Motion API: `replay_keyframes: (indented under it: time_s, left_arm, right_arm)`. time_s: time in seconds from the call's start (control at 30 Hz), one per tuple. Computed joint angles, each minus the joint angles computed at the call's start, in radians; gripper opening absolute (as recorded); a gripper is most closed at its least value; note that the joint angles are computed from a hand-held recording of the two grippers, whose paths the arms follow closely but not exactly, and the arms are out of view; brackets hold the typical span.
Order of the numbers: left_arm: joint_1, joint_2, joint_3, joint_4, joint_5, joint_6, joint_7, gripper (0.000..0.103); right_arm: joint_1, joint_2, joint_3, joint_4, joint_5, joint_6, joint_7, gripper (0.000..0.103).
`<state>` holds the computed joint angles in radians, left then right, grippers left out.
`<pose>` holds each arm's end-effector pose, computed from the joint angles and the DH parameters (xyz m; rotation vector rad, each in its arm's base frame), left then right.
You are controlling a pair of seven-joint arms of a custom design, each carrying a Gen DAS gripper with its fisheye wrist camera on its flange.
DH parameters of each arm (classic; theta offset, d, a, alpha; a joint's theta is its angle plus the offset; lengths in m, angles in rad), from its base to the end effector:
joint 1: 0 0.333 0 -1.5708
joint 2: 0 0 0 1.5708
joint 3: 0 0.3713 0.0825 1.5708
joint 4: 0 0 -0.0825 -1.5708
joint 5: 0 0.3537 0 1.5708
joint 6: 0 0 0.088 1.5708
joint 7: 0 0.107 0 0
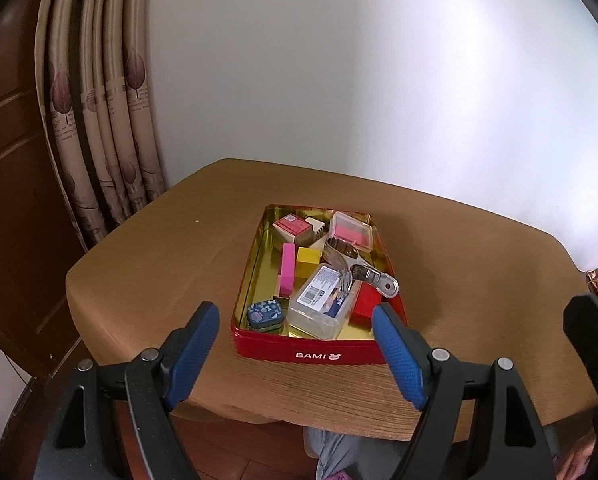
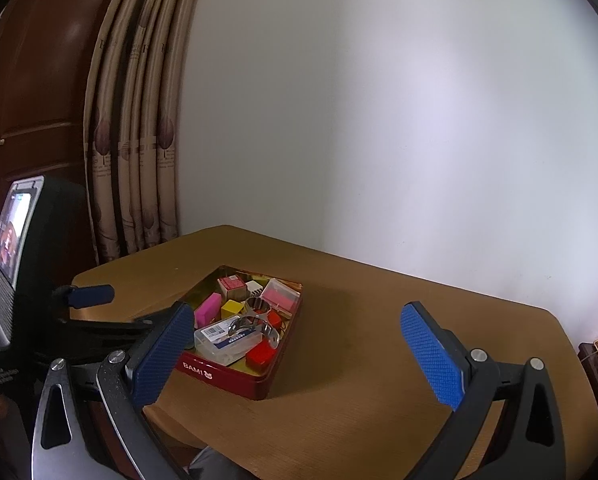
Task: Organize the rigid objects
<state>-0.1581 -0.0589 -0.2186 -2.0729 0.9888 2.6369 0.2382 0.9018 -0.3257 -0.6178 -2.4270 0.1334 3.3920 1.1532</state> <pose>0.4977 -0.2228 0.5845 -1.8238 1.4754 -0.7596 0.4506 0.0704 0.6244 -1.7027 1.0774 -0.8810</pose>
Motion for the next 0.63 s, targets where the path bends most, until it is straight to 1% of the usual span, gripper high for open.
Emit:
replay_keyframes:
  time_s: [0.07, 0.27, 0.33, 0.4, 0.5, 0.57, 0.6, 0.63]
  left_arm:
    - [-0.002, 0.003, -0.002, 0.004, 0.004, -0.008, 0.0, 0.081]
    - [0.0, 0.008, 0.006, 0.001, -0.01, 0.012, -0.006, 0.081]
    - [-0.001, 0.006, 0.004, 0.001, -0.004, 0.006, -0.012, 0.081]
    - [0.0, 0.004, 0.003, -0.001, 0.003, 0.01, -0.021, 0.081]
    - [0.0, -0.002, 0.001, -0.003, 0.015, 0.003, -0.034, 0.081]
    - [0.001, -0.008, -0.001, -0.004, 0.023, -0.005, -0.043, 0.081]
    - [0.001, -0.01, 0.0, -0.005, 0.02, 0.0, -0.039, 0.081]
    - [0.004, -0.013, 0.004, -0.011, 0.014, 0.022, -0.033, 0.081]
  right_arm:
    - [0.0, 0.001, 0.0, -0.002, -0.003, 0.004, -0.001, 0.102]
    - [0.013, -0.004, -0.014, -0.002, -0.009, 0.001, 0.0, 0.102]
    - [0.012, -0.003, -0.012, -0.002, -0.007, 0.003, 0.0, 0.102]
    - [0.024, -0.006, -0.023, -0.001, -0.009, 0.0, -0.001, 0.102]
    - [0.012, -0.003, -0.012, -0.002, -0.005, 0.002, -0.003, 0.102]
    - [0.016, -0.006, -0.015, -0.002, -0.005, 0.001, -0.003, 0.102]
    - [0.014, -0.005, -0.013, -0.001, -0.004, 0.002, -0.003, 0.102]
    - [0.012, -0.004, -0.01, -0.001, -0.004, 0.002, -0.003, 0.102]
